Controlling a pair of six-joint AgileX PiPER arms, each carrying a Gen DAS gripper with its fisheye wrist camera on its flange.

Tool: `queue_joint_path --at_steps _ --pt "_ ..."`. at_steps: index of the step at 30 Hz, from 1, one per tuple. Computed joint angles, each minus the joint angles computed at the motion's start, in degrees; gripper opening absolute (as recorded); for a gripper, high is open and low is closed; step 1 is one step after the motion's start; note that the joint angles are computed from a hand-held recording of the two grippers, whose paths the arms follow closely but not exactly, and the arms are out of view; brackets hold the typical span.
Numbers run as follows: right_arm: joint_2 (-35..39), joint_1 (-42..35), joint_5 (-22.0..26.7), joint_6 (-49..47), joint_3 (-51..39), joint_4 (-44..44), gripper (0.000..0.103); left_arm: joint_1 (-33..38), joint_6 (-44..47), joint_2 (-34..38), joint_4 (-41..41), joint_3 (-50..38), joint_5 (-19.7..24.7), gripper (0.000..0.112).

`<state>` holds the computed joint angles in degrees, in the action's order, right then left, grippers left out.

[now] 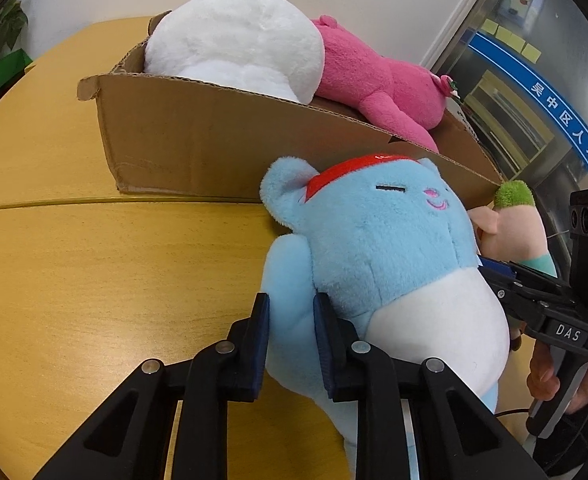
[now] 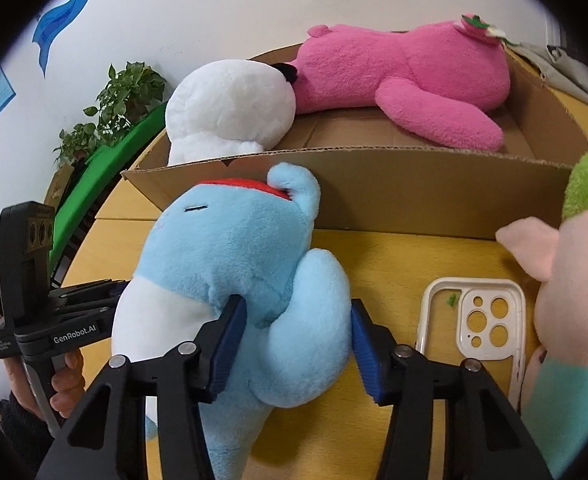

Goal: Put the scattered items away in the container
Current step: 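Close both grippers on the blue cat's arm and lift it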

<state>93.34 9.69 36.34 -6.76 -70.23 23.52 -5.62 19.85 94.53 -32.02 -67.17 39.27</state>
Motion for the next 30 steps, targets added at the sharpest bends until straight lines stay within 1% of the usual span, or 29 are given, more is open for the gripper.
queue_joint_path --at_steps 2,4,5,6,8,9,10,11,13,14,15,16,17,19,20,23,25,27,28,30 --pt "-0.63 1.01 -0.77 1.98 0.32 -2.77 0.043 -0.01 0.71 -1.06 -0.41 0.69 -0.4 0.019" --pt "-1.15 2.11 -1.33 5.74 0.55 -7.1 0.034 0.15 1.1 -2.4 -0.43 1.27 -0.49 0.017" --pt "-1.01 2.65 -1.39 8.2 0.38 -9.74 0.028 0.29 1.33 -2.89 -0.74 1.4 -0.41 0.015" --pt "-0.79 2.73 -1.47 8.56 0.34 -10.17 0.028 0.43 1.41 -3.34 -0.96 1.42 -0.39 0.014" --pt "-0.57 1.96 -1.73 6.97 0.86 -8.06 0.028 1.08 2.16 -4.15 -1.66 1.41 -0.13 0.012" --pt "-0.04 1.52 -1.3 6.37 0.61 -7.03 0.031 1.37 2.77 -4.13 -2.24 1.19 0.26 0.012" --pt "0.76 1.28 -0.31 6.47 0.09 -7.0 0.031 1.53 2.97 -3.92 -2.4 0.9 0.57 0.012" --pt "1.39 1.02 0.25 6.13 -0.25 -6.6 0.033 1.38 2.38 -3.66 -1.65 0.69 0.4 0.012" --pt "2.18 -0.51 0.95 3.26 -0.46 -2.59 0.038 0.64 0.12 -3.0 1.19 0.32 -0.41 0.014" --pt "2.52 -0.86 1.09 2.89 -0.65 -1.94 0.048 0.39 -1.13 -2.56 2.53 0.15 -0.7 0.016" --pt "2.81 -1.11 1.18 3.1 -0.85 -2.05 0.063 0.44 -1.73 -1.97 3.03 -0.05 -0.6 0.017" --pt "3.22 -1.64 1.4 3.49 -1.17 -2.08 0.07 0.69 -1.46 -1.41 2.5 -0.18 -0.35 0.02" --pt "3.59 -2.13 1.52 3.04 -1.28 -1.18 0.08 1.21 -0.39 -0.8 1.09 -0.35 0.04 0.029" --pt "5.0 -4.18 3.32 -1.6 -2.0 4.67 0.08 2.2 1.7 0.63 -1.54 -0.94 1.04 0.032" --pt "5.39 -4.66 3.58 -3.18 -2.24 6.09 0.08 2.7 2.79 1.18 -2.79 -1.13 1.52 0.032" --pt "6.63 -4.23 5.02 -3.7 -4.3 4.83 0.08 4.33 6.34 2.39 -6.34 -1.43 3.1 0.031" --pt "7.4 -4.02 5.92 -4.54 -5.54 4.61 0.068 4.61 8.3 2.5 -7.79 -1.07 3.6 0.03" --pt "8.41 -4.24 7.22 -8.28 -6.29 7.83 0.032 4.65 10.1 1.86 -9.44 -0.31 3.59 0.026" --pt "8.66 -3.96 7.43 -9.04 -6.41 8.41 0.031 4.36 9.93 1.25 -9.2 0.07 3.2 0.025" --pt "7.83 -3.02 5.86 -7.96 -5.58 6.8 0.029 4.36 9.69 0.6 -9.53 0.4 3.14 0.024"
